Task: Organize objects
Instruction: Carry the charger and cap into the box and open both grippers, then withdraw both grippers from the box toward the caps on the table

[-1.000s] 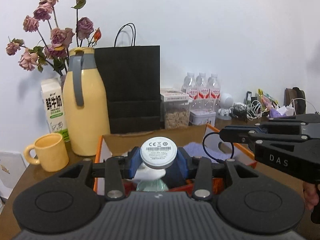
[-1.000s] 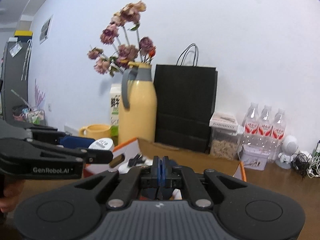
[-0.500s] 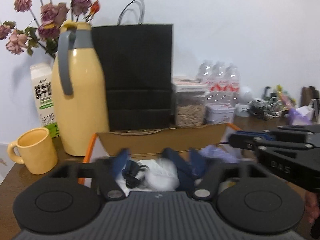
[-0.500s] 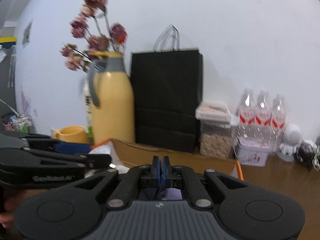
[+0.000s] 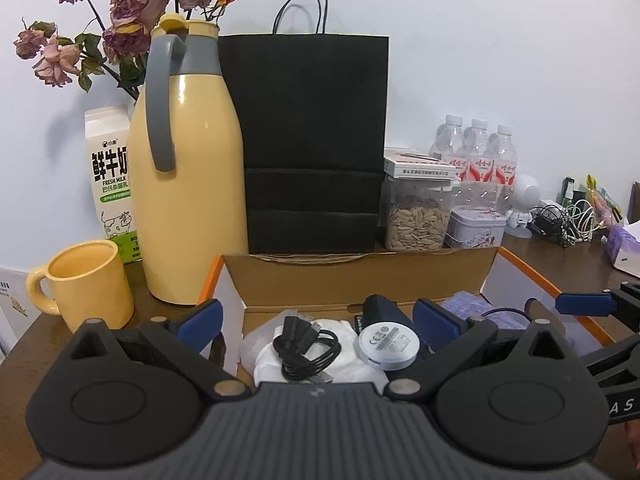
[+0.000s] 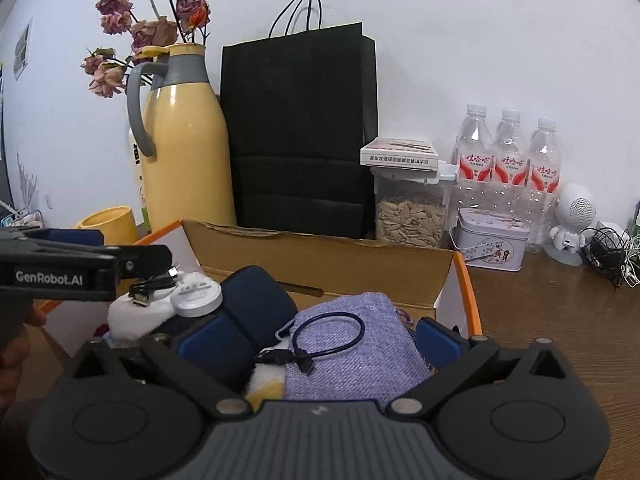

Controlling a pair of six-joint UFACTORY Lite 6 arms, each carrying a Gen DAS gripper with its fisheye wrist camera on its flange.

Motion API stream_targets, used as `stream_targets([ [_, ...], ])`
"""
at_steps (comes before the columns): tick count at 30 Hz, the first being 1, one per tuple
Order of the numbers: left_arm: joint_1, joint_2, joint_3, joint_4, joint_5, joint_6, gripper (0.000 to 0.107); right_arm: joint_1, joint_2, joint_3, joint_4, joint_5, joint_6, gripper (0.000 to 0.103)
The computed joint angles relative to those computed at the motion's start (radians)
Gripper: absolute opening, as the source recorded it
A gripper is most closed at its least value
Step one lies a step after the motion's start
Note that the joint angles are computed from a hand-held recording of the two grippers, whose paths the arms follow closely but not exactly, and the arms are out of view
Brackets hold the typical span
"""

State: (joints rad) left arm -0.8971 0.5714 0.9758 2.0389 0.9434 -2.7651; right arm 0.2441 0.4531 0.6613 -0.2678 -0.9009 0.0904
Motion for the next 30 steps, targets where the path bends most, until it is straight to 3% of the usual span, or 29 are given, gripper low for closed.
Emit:
stream_targets([
  [17, -0.066, -0.056, -0.050, -0.046, 0.042, -0.001, 0.103, 0.033, -0.108, -0.097, 0.039, -0.028, -0.025, 0.103],
  [30, -0.196, -0.180, -0.182, -0.184, 0.085, 0.010, 0.103, 0.075, -0.336, -0.317, 0.105, -0.037, -0.051, 0.103],
])
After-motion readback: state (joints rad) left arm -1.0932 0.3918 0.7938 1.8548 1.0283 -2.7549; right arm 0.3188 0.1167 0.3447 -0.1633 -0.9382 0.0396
